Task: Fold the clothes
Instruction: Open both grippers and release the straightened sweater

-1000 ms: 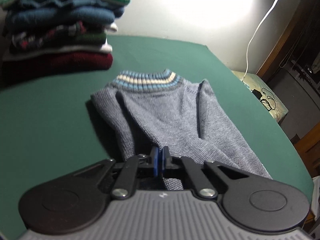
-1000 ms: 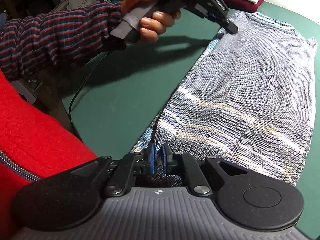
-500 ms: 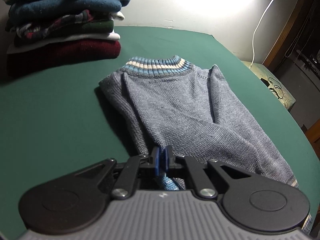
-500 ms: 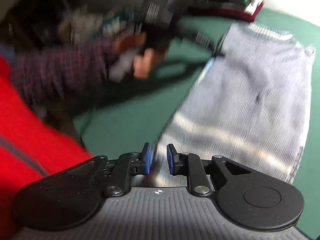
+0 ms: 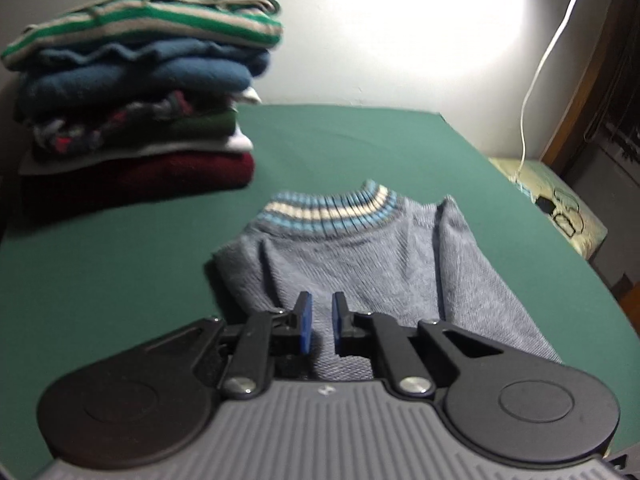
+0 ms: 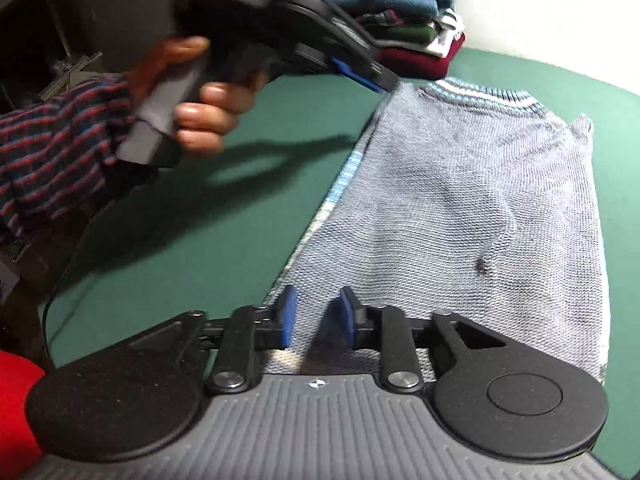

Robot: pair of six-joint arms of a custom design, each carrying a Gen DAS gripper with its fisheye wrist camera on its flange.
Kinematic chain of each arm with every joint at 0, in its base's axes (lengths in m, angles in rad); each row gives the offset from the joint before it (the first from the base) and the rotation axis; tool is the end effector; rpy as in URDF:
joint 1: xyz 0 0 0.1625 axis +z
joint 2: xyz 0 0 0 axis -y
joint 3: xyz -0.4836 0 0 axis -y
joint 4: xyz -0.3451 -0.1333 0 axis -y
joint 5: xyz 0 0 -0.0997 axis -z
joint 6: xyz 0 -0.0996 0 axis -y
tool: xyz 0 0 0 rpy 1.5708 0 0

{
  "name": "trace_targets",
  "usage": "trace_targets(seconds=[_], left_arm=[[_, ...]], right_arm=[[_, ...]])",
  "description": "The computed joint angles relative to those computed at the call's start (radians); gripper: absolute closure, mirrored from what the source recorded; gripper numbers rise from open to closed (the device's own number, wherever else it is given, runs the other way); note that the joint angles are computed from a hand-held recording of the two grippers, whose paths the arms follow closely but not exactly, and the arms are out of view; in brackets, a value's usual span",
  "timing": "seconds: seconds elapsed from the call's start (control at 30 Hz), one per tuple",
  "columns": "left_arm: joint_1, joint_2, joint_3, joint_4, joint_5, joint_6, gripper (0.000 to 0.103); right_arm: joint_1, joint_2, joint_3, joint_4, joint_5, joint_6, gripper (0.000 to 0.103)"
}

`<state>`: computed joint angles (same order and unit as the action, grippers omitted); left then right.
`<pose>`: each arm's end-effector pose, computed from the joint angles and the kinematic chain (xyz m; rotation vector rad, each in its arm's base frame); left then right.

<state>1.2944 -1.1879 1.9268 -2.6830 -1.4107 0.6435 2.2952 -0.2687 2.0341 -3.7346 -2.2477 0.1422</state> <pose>-0.0105 -0.5838 0.3235 1.2381 2.5974 -0.4921 0.3987 -0.3436 -0.0806 0.5608 -2.5058 0.8478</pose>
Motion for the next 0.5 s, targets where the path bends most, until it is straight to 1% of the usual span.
trace_targets(seconds=[0.03,0.1,0.13,0.17,0.27,0.33,0.37,0.4,0.43,0.47,0.5], left_arm=[[0.001,0.013,0.004,-0.015,0.012,0.008,0.096],[0.005,0.038,0.008,-0.046,0.029,0.024,0.095],[0.013,0.049,0.002,-0.059,0.021,0.026,0.089],[0.019,0.059,-0.008,-0.06,0.013,0.02,0.088],[0.021,0.078,-0.034,-0.046,0.008,0.007,0.088],[0.015,0.081,-0.036,-0.047,0.013,0.018,0.088],[0.011,0.075,-0.031,-0.052,0.011,0.026,0.087],[0.011,0.067,-0.025,-0.06,0.0,0.03,0.087],[0.011,0.06,-0.02,-0.069,-0.012,0.028,0.079],[0.012,0.053,-0.018,-0.069,-0.022,0.023,0.068],[0.012,0.048,-0.015,-0.07,-0.027,0.02,0.065]], right_arm=[[0.002,0.002,0.002,-0.004,0.011,-0.008,0.062],[0.005,0.003,0.017,-0.017,0.032,-0.022,0.055],[0.008,0.002,0.025,-0.021,0.037,-0.026,0.054],[0.01,0.0,0.033,-0.026,0.04,-0.028,0.054],[-0.013,-0.012,0.039,-0.03,0.066,-0.024,0.056],[-0.018,-0.021,0.049,-0.052,0.062,0.003,0.067],[-0.018,-0.018,0.046,-0.08,0.037,0.002,0.068],[-0.016,-0.008,0.034,-0.117,-0.009,-0.008,0.068],[-0.014,0.002,0.017,-0.144,-0.059,-0.021,0.068],[-0.017,0.012,-0.003,-0.158,-0.107,-0.032,0.069],[-0.025,0.019,-0.02,-0.165,-0.142,-0.034,0.07]])
